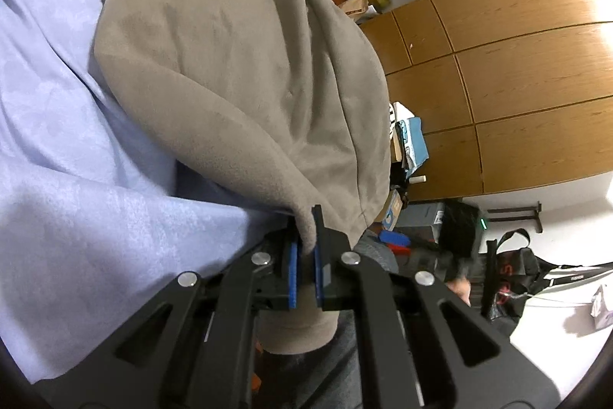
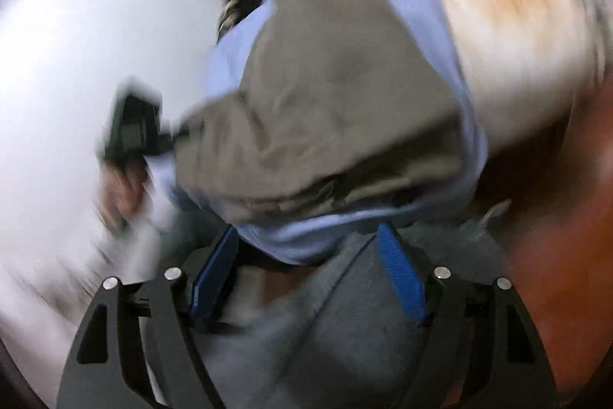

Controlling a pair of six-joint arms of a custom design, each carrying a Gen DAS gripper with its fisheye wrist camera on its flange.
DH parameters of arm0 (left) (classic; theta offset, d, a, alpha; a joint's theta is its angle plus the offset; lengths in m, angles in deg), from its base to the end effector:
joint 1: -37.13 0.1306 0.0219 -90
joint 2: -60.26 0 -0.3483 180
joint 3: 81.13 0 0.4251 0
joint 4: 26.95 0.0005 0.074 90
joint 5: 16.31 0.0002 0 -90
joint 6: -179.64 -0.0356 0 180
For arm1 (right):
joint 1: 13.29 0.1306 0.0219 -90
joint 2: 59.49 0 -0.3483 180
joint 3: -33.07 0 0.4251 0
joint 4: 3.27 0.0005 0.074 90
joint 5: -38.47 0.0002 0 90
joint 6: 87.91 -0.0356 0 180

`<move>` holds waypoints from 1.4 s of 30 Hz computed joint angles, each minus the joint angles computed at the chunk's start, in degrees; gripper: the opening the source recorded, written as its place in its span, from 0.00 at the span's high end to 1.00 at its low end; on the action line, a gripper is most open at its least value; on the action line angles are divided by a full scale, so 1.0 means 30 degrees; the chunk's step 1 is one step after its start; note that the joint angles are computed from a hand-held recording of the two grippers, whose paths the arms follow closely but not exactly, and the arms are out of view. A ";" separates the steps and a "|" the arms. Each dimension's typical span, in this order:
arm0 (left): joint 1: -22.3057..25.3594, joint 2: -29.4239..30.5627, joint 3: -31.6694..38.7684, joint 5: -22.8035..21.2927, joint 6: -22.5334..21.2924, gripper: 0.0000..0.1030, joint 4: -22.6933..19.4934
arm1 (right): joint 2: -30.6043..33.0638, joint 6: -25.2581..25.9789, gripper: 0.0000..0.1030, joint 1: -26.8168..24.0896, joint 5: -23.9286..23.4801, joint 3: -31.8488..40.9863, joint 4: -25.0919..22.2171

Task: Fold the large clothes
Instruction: 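Release the jacket from the left tool while the right tool grasps it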

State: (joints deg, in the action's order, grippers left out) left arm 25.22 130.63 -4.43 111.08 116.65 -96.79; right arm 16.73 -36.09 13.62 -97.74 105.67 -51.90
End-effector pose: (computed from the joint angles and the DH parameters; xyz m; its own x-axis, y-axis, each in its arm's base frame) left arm 0.3603 -0.0986 0.4139 -0.9751 -0.1631 -0.1506 -0.0155 0.7267 -0.6868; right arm 0.3662 0.2141 0.3639 -0.9914 -0.0235 -0.1284 -0.1202 0.5490 0.8271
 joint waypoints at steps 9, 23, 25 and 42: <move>0.0216 0.0179 -0.0339 0.0417 -0.0396 0.92 -0.0063 | 0.2112 -0.7159 0.27 -0.0038 0.0401 -0.0041 0.3929; 0.0331 0.0775 0.0627 0.0439 -0.1727 0.71 -0.1462 | 0.2218 -0.6785 0.83 0.1786 0.5085 0.5001 0.5013; 0.0697 0.0714 0.0572 0.1013 -0.1992 0.55 -0.1773 | 0.2845 -0.6530 0.83 0.1770 0.4988 0.6278 0.4841; 0.2826 -0.2429 -0.3528 0.2922 0.1626 0.23 0.1681 | 0.7180 -0.5942 0.83 0.1892 0.4781 1.2670 0.3125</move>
